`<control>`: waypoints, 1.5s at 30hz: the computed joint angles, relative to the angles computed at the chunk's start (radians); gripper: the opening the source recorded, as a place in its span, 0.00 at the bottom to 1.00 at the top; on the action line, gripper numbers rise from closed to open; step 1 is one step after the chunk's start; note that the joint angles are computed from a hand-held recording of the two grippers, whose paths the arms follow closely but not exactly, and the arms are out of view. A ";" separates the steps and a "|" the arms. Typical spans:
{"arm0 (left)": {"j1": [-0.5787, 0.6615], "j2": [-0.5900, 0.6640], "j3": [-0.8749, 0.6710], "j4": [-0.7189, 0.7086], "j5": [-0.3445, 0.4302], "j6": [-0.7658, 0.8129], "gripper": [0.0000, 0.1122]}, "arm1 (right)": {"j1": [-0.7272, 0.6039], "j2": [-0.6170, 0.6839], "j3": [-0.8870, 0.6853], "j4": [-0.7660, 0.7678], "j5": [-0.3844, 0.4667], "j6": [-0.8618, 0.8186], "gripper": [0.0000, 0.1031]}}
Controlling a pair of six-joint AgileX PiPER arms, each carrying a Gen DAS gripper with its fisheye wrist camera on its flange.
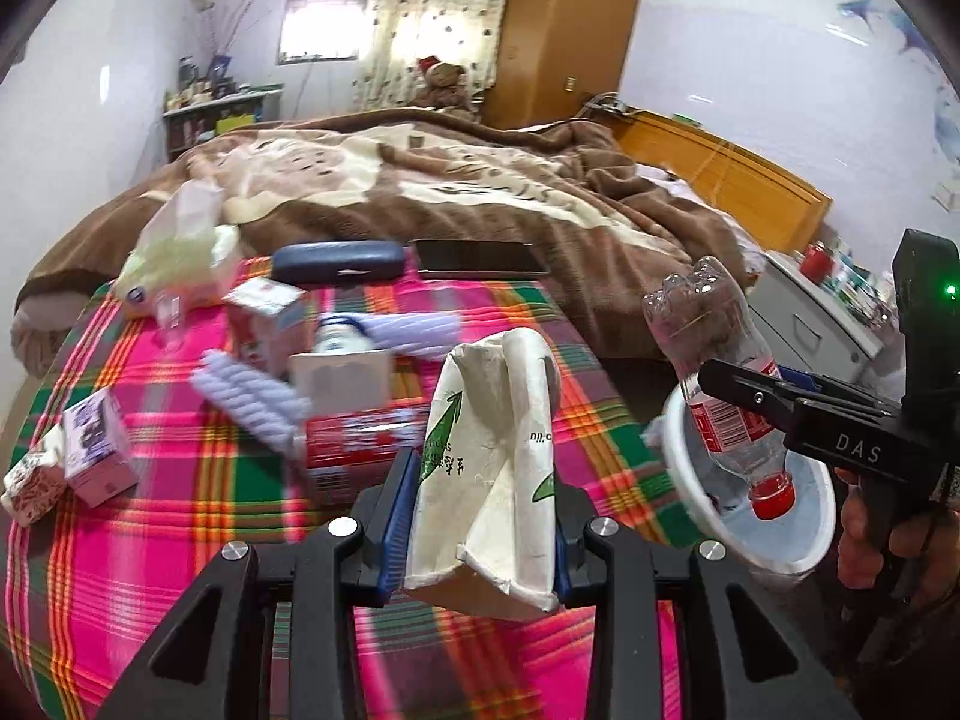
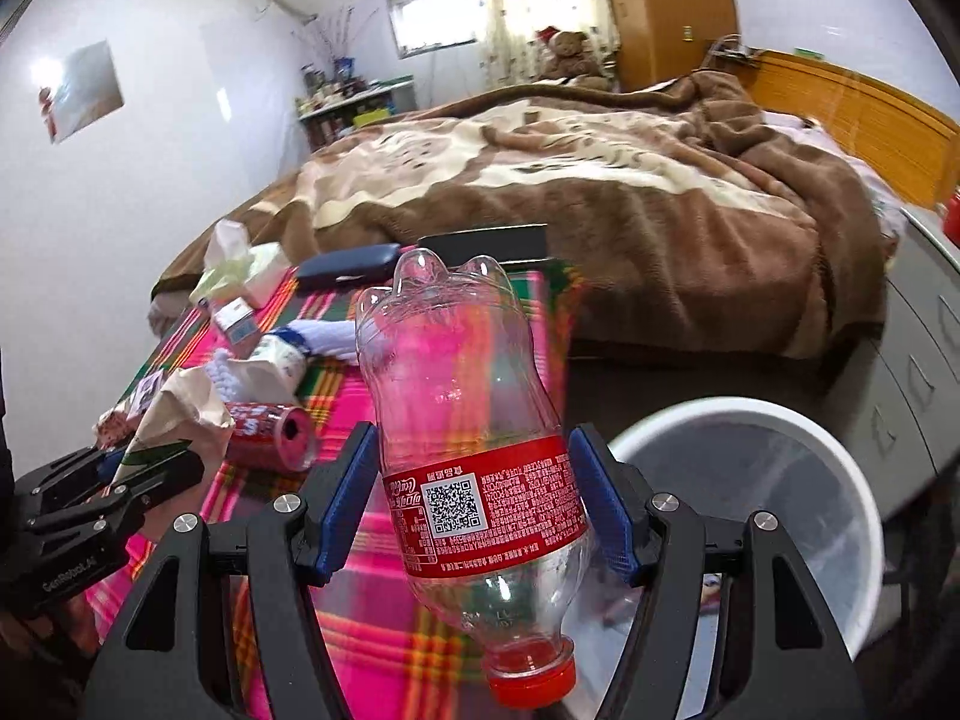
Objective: Collect trash
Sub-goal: 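Carry the bottle and paper bag over the bin and release both inside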
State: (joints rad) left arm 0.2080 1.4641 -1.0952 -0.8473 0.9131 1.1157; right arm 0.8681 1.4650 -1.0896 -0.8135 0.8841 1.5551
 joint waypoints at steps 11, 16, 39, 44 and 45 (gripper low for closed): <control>-0.257 -0.099 0.084 0.018 -0.075 -0.073 0.33 | 0.052 -0.149 0.160 -0.031 0.160 0.165 0.65; -0.390 -0.115 0.100 0.044 -0.124 -0.128 0.33 | 0.043 -0.202 0.223 -0.023 0.193 0.208 0.65; -0.701 0.025 0.089 0.150 -0.278 -0.306 0.53 | -0.125 -0.304 0.422 0.085 0.035 0.212 0.65; -0.677 0.029 0.092 0.137 -0.272 -0.298 0.55 | -0.091 -0.308 0.422 0.064 0.061 0.253 0.66; -0.673 0.027 0.095 0.137 -0.274 -0.297 0.55 | -0.088 -0.305 0.419 0.059 0.064 0.256 0.66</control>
State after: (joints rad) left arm -0.4646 1.4907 -1.0003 -0.7104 0.6393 0.8188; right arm 0.7800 1.1602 -0.6706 -0.7549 0.9485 1.8116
